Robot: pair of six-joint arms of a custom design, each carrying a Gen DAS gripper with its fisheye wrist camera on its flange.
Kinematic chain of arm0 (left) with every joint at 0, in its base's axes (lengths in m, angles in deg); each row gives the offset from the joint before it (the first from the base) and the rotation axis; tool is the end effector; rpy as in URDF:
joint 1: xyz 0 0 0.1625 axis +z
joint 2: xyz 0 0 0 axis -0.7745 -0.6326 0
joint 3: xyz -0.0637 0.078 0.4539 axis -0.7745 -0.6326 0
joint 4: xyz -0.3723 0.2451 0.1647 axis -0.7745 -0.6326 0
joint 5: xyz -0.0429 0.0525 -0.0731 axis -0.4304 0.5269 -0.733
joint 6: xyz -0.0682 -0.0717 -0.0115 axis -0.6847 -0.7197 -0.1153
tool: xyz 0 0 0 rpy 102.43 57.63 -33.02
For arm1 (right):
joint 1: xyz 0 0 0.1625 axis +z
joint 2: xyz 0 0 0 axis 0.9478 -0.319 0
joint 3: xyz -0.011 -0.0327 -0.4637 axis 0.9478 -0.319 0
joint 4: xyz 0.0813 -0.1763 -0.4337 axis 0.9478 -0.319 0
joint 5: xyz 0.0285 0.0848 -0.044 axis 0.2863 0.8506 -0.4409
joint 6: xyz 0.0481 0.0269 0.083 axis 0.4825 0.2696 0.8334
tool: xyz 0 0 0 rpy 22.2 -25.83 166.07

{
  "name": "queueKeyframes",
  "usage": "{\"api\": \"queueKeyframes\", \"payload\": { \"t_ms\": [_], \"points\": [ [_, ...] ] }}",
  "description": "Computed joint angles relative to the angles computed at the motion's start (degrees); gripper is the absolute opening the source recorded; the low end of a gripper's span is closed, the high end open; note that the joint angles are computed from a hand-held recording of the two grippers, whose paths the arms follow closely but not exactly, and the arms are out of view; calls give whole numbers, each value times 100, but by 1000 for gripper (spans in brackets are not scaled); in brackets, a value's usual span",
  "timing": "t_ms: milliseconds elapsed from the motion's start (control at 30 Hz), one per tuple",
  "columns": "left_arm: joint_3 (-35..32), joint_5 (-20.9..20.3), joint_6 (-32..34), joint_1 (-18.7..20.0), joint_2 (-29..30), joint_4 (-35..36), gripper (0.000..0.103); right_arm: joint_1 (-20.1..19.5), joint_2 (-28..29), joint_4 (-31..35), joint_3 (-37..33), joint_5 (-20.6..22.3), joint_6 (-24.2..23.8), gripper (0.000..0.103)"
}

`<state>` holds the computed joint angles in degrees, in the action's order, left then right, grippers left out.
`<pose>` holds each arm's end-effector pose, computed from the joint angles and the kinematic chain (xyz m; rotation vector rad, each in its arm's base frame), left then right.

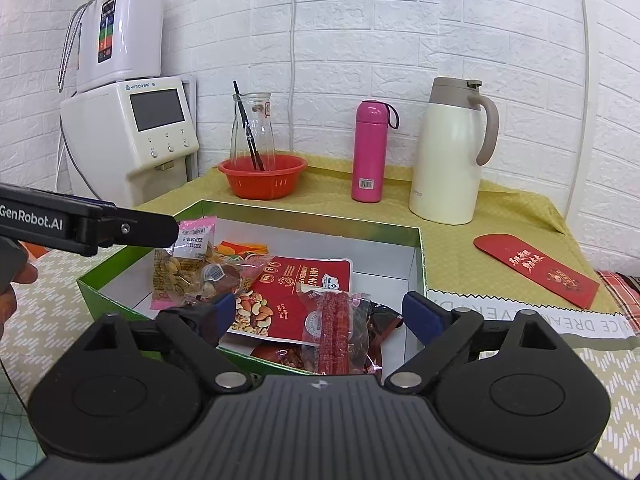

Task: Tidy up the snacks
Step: 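Move both grippers back to the snacks beside the box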

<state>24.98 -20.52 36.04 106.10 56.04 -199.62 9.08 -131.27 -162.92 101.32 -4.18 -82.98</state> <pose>-0.2411 -0.7344 0.0167 0.1733 1.9775 -1.4414 0.0285 -0.8178 0.1781 1.4825 -2.3361 1.0315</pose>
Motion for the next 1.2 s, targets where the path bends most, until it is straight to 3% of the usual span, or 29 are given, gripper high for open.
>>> {"api": "queueKeyframes", "payload": {
  "t_ms": [333, 467, 567, 833, 967, 1100, 1200],
  "points": [
    [358, 170, 12, -320, -131, -207, 101, -14, -503, -207, 543, -42, 6, 103],
    [657, 176, -306, -484, -284, -83, 101, -27, -818, -205, 809, -83, 89, 103],
    [824, 222, -150, -654, -304, -406, 101, -106, -1125, -67, 1032, 48, 102, 103],
    [1359, 262, -354, -976, -360, -648, 101, -406, -1855, 105, 1612, 122, -417, 103],
    [1687, 47, -915, -1004, -354, -509, 101, -632, -2068, 150, 1838, 51, -647, 103],
    [2025, -508, -1567, -927, -351, -280, 101, -818, -2090, 159, 1958, -65, -551, 103],
    [2045, -513, -1892, -906, -209, -93, 101, -901, -1996, 252, 1947, -136, -454, 103]
  ]
}}
